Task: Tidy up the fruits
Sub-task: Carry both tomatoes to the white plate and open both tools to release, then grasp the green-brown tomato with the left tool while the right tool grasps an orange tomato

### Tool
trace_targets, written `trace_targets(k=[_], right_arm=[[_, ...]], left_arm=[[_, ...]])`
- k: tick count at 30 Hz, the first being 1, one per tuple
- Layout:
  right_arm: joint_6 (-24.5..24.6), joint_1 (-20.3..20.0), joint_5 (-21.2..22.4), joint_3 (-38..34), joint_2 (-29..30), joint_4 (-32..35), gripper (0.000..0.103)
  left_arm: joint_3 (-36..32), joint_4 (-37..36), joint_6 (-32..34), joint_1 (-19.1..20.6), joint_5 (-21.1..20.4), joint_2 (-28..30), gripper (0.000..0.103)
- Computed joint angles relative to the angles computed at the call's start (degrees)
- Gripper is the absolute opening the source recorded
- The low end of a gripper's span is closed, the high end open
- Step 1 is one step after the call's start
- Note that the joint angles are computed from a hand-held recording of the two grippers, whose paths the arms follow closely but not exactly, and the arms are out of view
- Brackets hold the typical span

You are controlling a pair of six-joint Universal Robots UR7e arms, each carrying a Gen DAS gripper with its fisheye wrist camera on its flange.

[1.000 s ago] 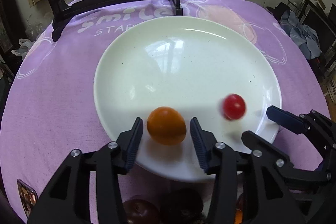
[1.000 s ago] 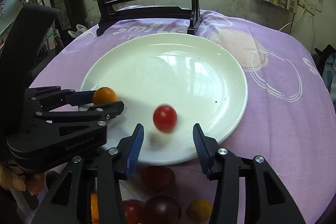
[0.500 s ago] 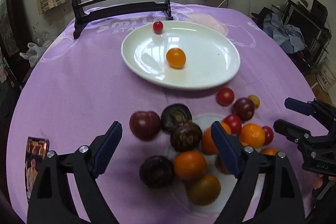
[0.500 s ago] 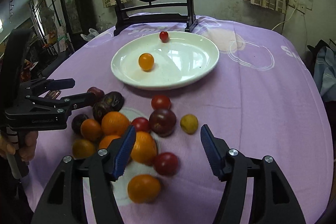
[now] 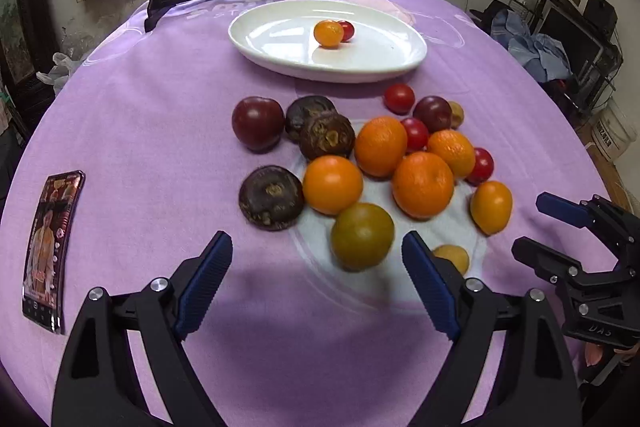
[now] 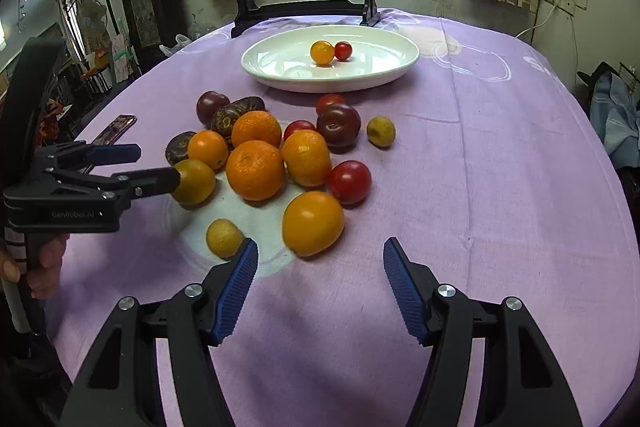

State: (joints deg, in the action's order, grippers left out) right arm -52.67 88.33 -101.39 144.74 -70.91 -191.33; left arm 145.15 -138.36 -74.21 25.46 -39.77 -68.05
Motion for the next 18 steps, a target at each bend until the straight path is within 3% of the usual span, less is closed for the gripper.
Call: trace_targets(k=[6, 7, 9, 11, 13, 14, 18], right_arm=[[0.2, -0.9, 1.1, 0.7, -1.0, 0.7, 0.066], [0.5, -1.1, 1.3, 0.6, -1.0, 0.8, 0.067], [1.0, -1.4, 1.5, 0.5, -1.0, 0.8, 0.072], [1.1, -1.5, 1.6, 0.4, -0.8, 0.8, 0.073], [1.1, -1.4, 1.2, 0.2, -0.4, 0.4, 0.073], [1.1, -1.4, 1.0, 0.2, -0.1, 0.1, 0.073], [1.5, -1.2, 0.6, -0.4, 0.6, 0.4, 0.073]], left_arm=[[-0.7, -4.1, 3.0, 0.4, -1.3, 3.6, 0.083], [-0.9, -4.9, 3.5, 1.0, -1.5, 4.2, 0.079], [-1.1, -8.9, 6.8, 2.8, -3.6, 5.3, 0.058], [-1.7, -9.5, 7.9, 3.4, -3.5, 6.3, 0.057], [-2.7, -8.5, 9.4, 3.6, -2.6, 7.4, 0.049], [-3.2, -7.3, 8.9, 3.6, -1.8, 7.7, 0.039], [-3.2, -7.7, 9.6, 3.7, -1.1, 8.0, 0.036]])
